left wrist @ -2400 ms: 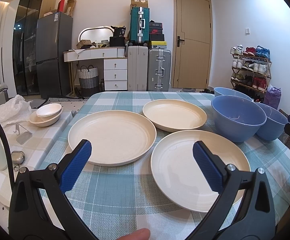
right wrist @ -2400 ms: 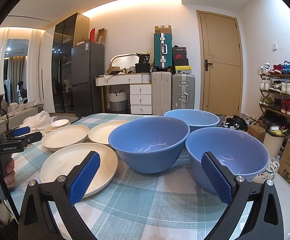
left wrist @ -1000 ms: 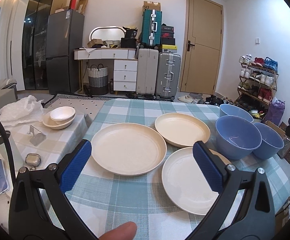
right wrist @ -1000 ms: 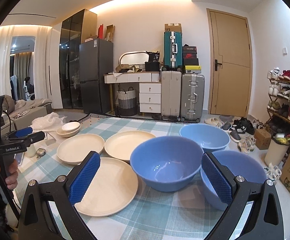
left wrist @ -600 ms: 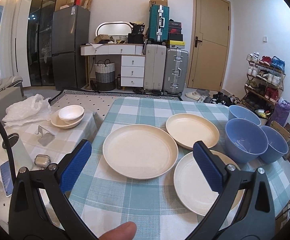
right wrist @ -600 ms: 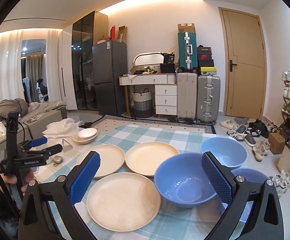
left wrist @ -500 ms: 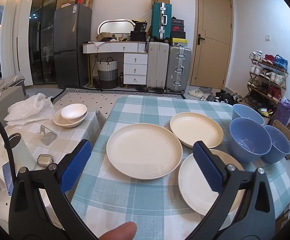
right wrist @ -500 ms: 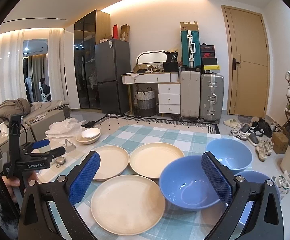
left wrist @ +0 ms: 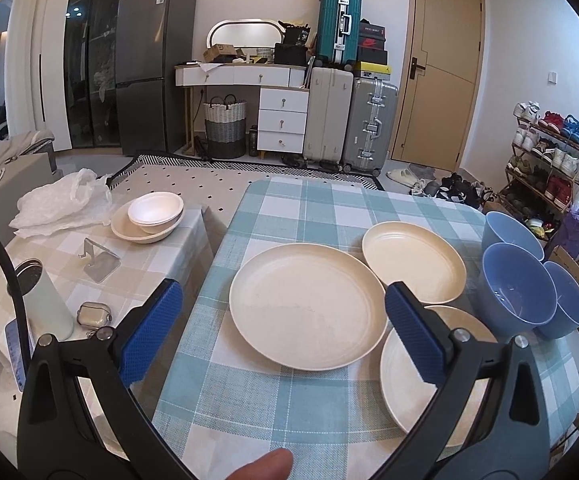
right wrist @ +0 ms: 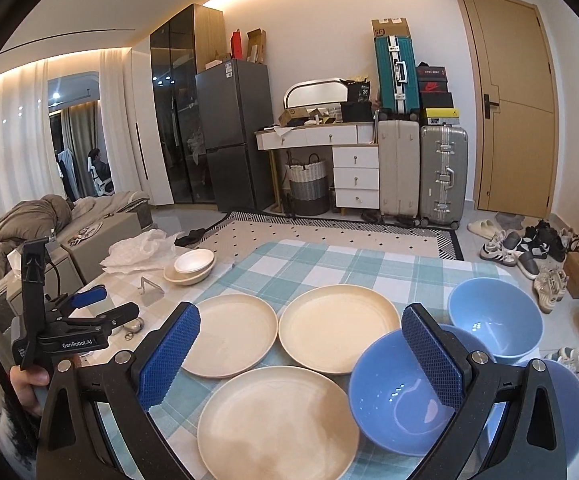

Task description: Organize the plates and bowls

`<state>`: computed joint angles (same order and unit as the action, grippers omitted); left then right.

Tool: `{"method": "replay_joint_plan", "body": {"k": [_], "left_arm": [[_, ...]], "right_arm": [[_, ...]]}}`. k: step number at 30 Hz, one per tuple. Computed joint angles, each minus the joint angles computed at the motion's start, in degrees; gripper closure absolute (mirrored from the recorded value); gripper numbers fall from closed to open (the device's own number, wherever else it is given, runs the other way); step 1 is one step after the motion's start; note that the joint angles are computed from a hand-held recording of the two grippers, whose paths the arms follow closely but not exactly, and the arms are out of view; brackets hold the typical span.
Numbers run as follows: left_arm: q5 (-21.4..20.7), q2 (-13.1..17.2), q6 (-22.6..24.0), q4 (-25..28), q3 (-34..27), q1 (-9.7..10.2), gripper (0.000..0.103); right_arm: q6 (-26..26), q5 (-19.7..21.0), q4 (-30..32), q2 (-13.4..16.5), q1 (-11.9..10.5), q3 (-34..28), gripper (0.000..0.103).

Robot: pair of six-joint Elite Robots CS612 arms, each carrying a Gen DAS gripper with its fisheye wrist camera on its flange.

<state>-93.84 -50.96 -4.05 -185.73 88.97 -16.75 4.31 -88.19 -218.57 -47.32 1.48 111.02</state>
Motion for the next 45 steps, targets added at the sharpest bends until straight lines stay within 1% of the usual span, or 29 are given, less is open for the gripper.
{"method": "replay_joint_plan", "body": {"k": [4, 10, 14, 19, 21, 28, 33, 34, 36, 37, 38, 39, 41, 43, 45], "left_arm": [[-0.9, 1.2, 0.3, 1.7, -2.0, 0.38, 0.002], [-3.8, 3.1, -0.6, 4.8, -5.1, 1.32, 0.003], [-3.2, 4.2, 0.1, 6.3, -6.8, 1.51, 0.003], [-3.6, 5.6, 0.3, 7.9, -8.6, 1.82, 0.006], [-3.2, 6.1, 0.6, 8.6, -9.4, 1.88, 0.008], [-4.5, 8.1, 0.2, 11.4, -12.3, 2.59, 0.013], [-3.7, 9.4, 1.3, 13.7, -14.2, 2.62, 0.02], [-3.8, 9.6, 1.4, 14.1, -14.6, 2.62, 0.02], [-4.1, 10.0, 1.6, 14.9, -15.1, 2.69, 0.025], [-4.2, 10.3, 1.7, 15.5, -15.6, 2.73, 0.025], [-4.3, 10.6, 1.7, 15.8, -15.9, 2.72, 0.026], [-4.4, 10.8, 1.7, 16.0, -16.1, 2.72, 0.026], [-4.7, 11.2, 1.7, 16.5, -16.6, 2.79, 0.026], [-4.8, 11.6, 1.8, 17.0, -17.0, 2.85, 0.027], [-5.1, 11.9, 1.7, 17.8, -17.6, 2.91, 0.027]], "right_arm": [[1.8, 2.6, 3.9, 0.8, -0.5, -2.0, 0.0], [1.7, 3.4, 7.7, 2.4, -0.3, -5.1, 0.0], [1.7, 4.5, 9.3, 3.7, -0.2, -7.1, 0.0], [1.6, 4.5, 11.6, 5.2, 0.0, -9.3, 0.0], [1.9, 4.7, 12.3, 5.5, 0.1, -9.9, 0.0], [1.5, 5.6, 17.0, 7.4, 0.6, -13.1, 0.0], [1.6, 6.6, 19.5, 8.4, 0.7, -14.9, 0.0], [1.8, 7.0, 20.3, 8.8, 0.6, -15.4, 0.0], [1.9, 7.5, 21.4, 9.1, 0.6, -16.0, 0.001], [2.0, 7.7, 22.4, 9.5, 0.5, -16.5, 0.001], [2.0, 7.9, 23.0, 9.6, 0.5, -16.8, 0.002], [2.0, 8.4, 23.7, 9.9, 0.5, -17.3, 0.005], [1.6, 8.6, 25.3, 10.4, 0.6, -18.2, 0.012], [1.3, 8.9, 27.0, 11.0, 0.6, -19.2, 0.021], [1.0, 8.9, 28.4, 11.5, 0.8, -20.0, 0.025]]}}
